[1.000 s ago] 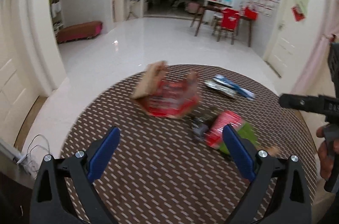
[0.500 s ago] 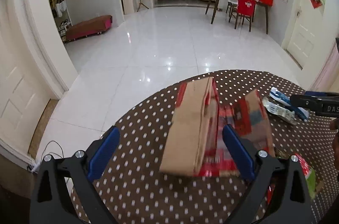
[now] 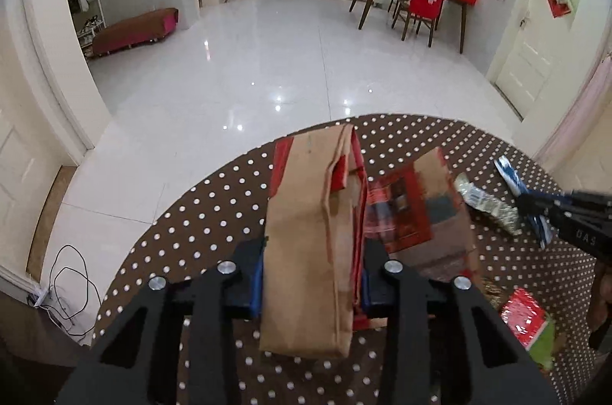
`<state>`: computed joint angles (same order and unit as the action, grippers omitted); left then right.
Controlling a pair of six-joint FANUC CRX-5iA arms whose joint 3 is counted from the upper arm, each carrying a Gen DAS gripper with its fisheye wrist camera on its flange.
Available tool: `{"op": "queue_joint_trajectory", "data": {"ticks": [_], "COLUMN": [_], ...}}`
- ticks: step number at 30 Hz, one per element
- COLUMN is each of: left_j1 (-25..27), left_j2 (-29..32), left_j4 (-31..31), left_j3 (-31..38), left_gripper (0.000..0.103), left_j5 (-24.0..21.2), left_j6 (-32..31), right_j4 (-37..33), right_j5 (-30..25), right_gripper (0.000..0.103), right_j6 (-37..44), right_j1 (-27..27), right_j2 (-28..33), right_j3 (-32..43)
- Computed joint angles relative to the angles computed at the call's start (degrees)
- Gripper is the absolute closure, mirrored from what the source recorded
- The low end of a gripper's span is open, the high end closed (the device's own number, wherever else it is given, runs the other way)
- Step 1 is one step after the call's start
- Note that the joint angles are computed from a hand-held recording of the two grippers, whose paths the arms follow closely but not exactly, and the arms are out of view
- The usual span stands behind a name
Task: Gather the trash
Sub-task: 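Grasp the brown paper bag with the left tool while the right tool grasps the blue tube, then carry the paper bag and blue tube over the wastebasket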
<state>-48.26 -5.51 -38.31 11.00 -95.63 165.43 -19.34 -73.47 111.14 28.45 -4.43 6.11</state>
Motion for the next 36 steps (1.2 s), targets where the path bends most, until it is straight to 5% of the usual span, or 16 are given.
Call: {"op": "queue_joint_trajectory", "data": {"ticks": [8, 19, 26, 36], "left_j1": [-7.89, -17.28, -19.29, -16.17], "left_j2": [2.26, 9.34, 15.83, 28.54], "left_j4": [-6.06, -14.47, -14.41, -3.78], "left_j3": [5.61, 19.57, 28.28, 41.53], "left_gripper": [0.069, 0.069, 0.069, 0.069], "left_j5": [-5.02, -10.33, -5.44, 7.25], "left_j6": [3.32, 0.78, -1.58, -10.82], "right_j4": [-15.35, -23.76, -29.25, -32.25], "right_j5": [-10.34, -18.28, -23.20, -26.55], "right_gripper": [0.092, 0.092, 0.092, 0.092], "right_j6": [4.01, 8.86, 11.63, 12.81], "right_j1": [-15.15, -29.31, -40.29, -55.37], "right_j2": [-1.13, -1.06, -0.43, 3.77], "right_j3": [3.54, 9.13, 11.62, 17.42]}}
